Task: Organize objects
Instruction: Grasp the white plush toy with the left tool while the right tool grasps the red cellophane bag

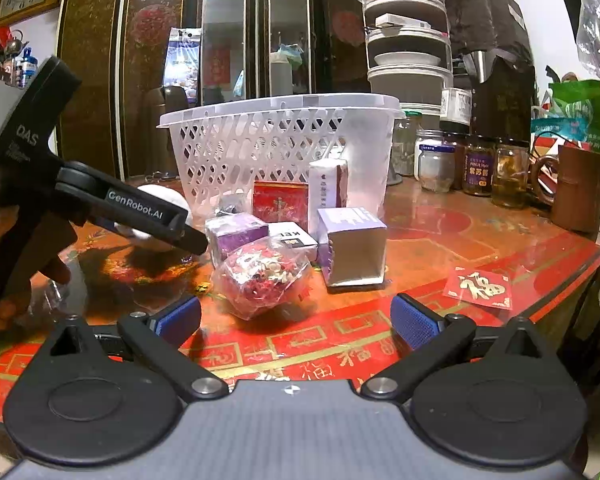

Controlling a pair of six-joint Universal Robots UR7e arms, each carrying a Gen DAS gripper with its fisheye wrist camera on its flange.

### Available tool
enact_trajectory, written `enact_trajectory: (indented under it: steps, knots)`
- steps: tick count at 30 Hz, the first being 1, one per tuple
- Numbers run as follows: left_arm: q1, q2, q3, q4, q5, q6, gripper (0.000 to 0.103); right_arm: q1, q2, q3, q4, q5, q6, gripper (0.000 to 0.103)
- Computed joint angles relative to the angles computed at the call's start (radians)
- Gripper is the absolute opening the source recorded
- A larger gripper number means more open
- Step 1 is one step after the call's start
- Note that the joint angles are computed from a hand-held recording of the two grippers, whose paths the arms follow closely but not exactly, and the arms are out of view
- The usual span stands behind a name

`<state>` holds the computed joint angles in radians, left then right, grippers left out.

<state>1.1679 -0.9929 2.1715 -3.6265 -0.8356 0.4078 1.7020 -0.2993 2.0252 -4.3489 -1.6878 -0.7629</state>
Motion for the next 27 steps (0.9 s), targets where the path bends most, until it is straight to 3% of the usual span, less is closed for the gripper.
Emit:
enact_trajectory:
  steps: [2, 5, 10, 18, 21, 25, 27]
  knots:
    - [-0.004, 0.007, 0.007, -0.047, 0.000, 0.027, 0.087, 0.001, 0.005, -0.005, -0.006, 0.000, -0.001, 0.103]
    - [0.007, -0.006, 0.016, -0.073, -0.035, 0.013, 0.085, -0.007, 0.005, -0.001, -0.011, 0.023, 0.012, 0.103]
    - [0.023, -0.026, 0.035, -0.112, -0.083, 0.000, 0.083, -0.011, 0.002, 0.006, 0.000, 0.053, 0.031, 0.103]
    - [0.028, -0.029, 0.041, -0.135, -0.101, 0.008, 0.083, 0.012, 0.011, -0.045, 0.056, 0.028, 0.049, 0.103]
    - [0.038, -0.039, 0.037, -0.110, -0.110, -0.019, 0.084, 0.016, 0.014, -0.063, 0.066, 0.016, 0.057, 0.096]
    - [0.045, -0.045, 0.034, -0.085, -0.119, -0.039, 0.084, 0.025, 0.011, -0.070, 0.090, 0.006, 0.041, 0.072]
    - [0.044, -0.045, 0.036, -0.086, -0.120, -0.035, 0.084, 0.030, 0.013, -0.078, 0.104, 0.006, 0.028, 0.070]
